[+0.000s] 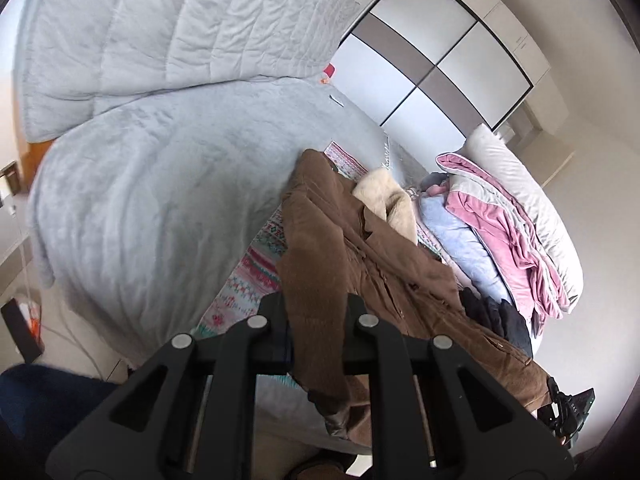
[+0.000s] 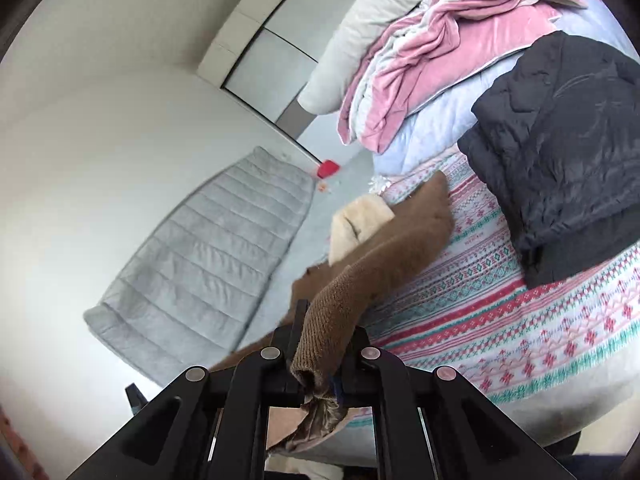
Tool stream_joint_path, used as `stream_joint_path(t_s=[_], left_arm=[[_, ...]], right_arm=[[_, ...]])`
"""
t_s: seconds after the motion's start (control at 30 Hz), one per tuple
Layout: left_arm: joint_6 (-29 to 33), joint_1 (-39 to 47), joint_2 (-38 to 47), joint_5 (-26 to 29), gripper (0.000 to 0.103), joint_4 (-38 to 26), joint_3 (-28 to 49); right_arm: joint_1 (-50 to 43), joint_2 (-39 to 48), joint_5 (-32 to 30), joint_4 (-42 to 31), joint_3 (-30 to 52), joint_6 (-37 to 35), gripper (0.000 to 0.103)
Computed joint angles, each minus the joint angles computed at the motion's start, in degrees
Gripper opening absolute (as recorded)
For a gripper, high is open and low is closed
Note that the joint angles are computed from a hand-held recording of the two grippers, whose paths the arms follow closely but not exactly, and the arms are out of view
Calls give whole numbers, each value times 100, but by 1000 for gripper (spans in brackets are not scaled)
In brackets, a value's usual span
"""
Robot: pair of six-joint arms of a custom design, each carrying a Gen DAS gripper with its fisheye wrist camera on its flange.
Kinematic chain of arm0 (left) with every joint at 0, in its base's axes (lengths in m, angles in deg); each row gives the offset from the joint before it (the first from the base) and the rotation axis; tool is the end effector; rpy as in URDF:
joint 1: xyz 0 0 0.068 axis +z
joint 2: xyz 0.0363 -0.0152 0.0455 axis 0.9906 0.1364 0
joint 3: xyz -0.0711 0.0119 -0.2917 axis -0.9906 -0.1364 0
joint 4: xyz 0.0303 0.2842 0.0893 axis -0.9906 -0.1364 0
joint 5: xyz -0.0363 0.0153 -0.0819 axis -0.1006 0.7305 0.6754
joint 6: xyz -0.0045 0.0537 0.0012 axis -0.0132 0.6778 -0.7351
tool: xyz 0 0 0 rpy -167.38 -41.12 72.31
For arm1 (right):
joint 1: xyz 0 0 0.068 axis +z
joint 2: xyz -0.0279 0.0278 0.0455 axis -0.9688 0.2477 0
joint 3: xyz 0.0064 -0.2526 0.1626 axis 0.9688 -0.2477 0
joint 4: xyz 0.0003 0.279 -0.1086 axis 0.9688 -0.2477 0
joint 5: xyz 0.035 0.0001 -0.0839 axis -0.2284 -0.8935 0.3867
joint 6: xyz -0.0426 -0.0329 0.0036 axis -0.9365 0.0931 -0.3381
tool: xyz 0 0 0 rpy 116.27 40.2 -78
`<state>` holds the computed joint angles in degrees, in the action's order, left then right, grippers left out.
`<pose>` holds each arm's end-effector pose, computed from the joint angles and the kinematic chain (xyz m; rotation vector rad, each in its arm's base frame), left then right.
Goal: Fold large clothes
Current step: 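Lift the hem with both tools and fold it toward the fur collar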
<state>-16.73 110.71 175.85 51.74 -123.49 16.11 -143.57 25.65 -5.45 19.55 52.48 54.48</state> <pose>0.3347 0.1524 0.3371 -0.2167 2.2653 -0.7646 0.1052 -0.1679 0.3136 0.6045 1.8107 0.8234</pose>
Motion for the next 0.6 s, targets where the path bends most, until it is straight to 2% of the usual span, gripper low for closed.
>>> stream_joint_path(t_s=[0.07, 0.13, 0.23, 0.37, 0.5, 0.6], left_arm=[[97, 101, -18, 9, 16, -59, -95], [65, 26, 98, -203, 16, 3, -184], [-172, -156, 473, -408, 16, -4, -74], [-464, -327, 572, -388, 16, -4, 181], [-986, -470, 872, -231, 16, -153, 918], [-1411, -597, 1317, -161, 16, -320, 1622]], right_arm=[[-214, 185, -72, -767, 47, -794, 9], [-174, 253, 130, -526, -173, -649, 9], [291, 613, 657, 382, -435, 244, 9], [590, 723, 508, 1354, -547, 1174, 9], [874, 799, 390, 2664, -286, 2631, 9], [1168, 1075, 592, 3639, -96, 3589, 9]])
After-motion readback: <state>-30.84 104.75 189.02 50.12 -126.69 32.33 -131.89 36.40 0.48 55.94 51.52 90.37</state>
